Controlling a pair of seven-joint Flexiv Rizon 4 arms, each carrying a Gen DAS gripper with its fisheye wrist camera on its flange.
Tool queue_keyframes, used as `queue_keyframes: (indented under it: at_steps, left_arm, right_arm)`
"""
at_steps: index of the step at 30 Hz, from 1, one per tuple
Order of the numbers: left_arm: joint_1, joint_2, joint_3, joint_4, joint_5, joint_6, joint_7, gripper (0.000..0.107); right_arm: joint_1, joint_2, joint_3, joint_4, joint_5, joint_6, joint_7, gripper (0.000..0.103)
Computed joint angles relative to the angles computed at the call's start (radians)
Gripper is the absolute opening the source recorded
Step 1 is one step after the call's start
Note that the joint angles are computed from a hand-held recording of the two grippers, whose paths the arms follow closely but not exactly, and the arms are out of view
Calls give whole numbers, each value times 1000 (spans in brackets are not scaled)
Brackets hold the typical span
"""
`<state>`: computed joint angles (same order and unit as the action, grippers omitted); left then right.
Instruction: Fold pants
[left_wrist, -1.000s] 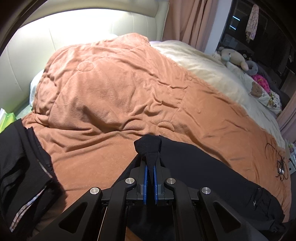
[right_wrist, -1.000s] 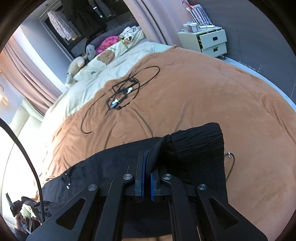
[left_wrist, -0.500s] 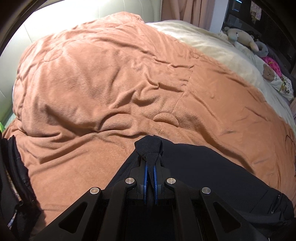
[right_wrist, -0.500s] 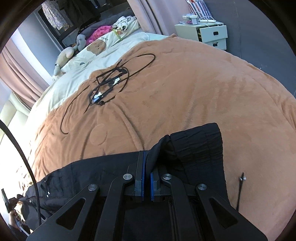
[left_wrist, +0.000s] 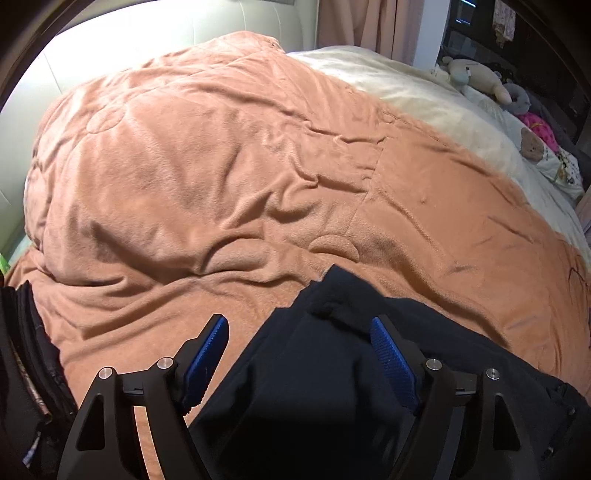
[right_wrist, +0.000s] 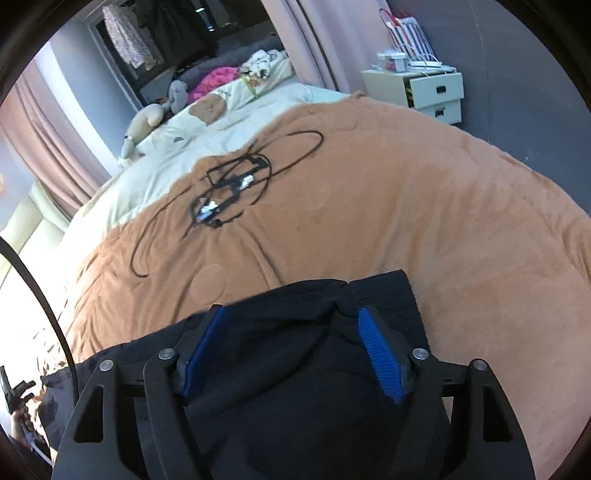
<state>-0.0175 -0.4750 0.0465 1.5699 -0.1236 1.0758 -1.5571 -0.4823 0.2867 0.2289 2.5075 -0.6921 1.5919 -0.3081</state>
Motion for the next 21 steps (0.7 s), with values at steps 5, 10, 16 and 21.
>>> queue_keyframes:
  at_steps: [5,10,16,21]
  left_arm:
    - [34,81,-19,97,-38,25,67,81]
    - [65,172,-35,218,-111,29,159,80]
    - [81,268,-30,347,-198,21,247,59]
    - [84,314,-28,434,-293,0,304,48]
  right_arm:
    - [83,105,-15,50,73,-75,-72,72]
    - [197,224,-24,94,178,-203,-149,72]
    - [302,364,-29,127,308,-336,-211,72]
    - [346,456,-17,150,389,-418,-217,72]
